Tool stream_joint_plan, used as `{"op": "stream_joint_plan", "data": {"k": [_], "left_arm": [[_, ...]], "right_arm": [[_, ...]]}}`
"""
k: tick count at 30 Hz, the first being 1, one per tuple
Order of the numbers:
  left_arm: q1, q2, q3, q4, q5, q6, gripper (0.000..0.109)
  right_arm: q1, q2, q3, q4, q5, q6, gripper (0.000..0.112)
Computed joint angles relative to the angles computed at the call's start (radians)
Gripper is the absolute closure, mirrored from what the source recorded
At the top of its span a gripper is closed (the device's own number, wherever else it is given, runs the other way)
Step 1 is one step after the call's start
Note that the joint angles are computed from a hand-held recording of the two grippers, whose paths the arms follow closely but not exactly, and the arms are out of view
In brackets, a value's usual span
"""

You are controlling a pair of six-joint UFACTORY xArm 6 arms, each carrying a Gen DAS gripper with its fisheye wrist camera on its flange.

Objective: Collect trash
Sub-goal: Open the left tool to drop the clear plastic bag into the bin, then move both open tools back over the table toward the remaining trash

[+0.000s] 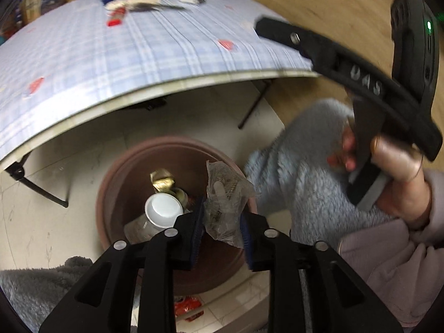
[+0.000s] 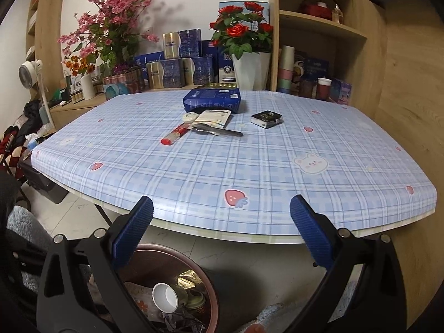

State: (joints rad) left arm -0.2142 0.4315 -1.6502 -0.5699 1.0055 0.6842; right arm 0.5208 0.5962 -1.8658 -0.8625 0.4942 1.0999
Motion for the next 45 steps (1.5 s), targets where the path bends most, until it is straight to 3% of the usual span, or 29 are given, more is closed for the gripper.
{"op": "stream_joint_plan", "data": {"k": [2, 7, 12, 15, 19, 25, 37, 45], "left_arm": [[0.001, -0.001, 0.000, -0.009, 0.002, 0.012, 0.055], [0.015, -0.021, 0.030, -0.054, -0.081, -0.005, 0.039], [0.041, -0.069, 0.111, -0.119, -0.313, -0.104, 0.027], [0.055, -0.093, 0.172, -0.082, -0.511, -0.257, 0.023], [0.076, -0.100, 0.203, -0.009, -0.631, -0.414, 0.022], [0.098, -0.093, 0.201, 0.091, -0.653, -0.547, 0.021], [0.117, -0.077, 0.191, 0.161, -0.667, -0.627, 0.021], [0.127, -0.020, 0.085, 0.288, -0.638, -0.684, 0.021]], "right_arm": [[0.000, 0.000, 0.002, 0.000, -0.001, 0.001, 0.015], [0.004, 0.009, -0.011, 0.014, 0.009, -0.019, 0.015], [0.006, 0.017, -0.021, 0.025, 0.015, -0.034, 0.015], [0.009, 0.023, -0.029, 0.038, 0.023, -0.051, 0.015], [0.014, 0.035, -0.044, 0.057, 0.032, -0.079, 0.015], [0.018, 0.055, -0.071, 0.092, 0.045, -0.122, 0.015], [0.018, 0.088, -0.123, 0.158, 0.070, -0.186, 0.015], [-0.013, 0.132, -0.196, 0.260, 0.072, -0.229, 0.015]]}}
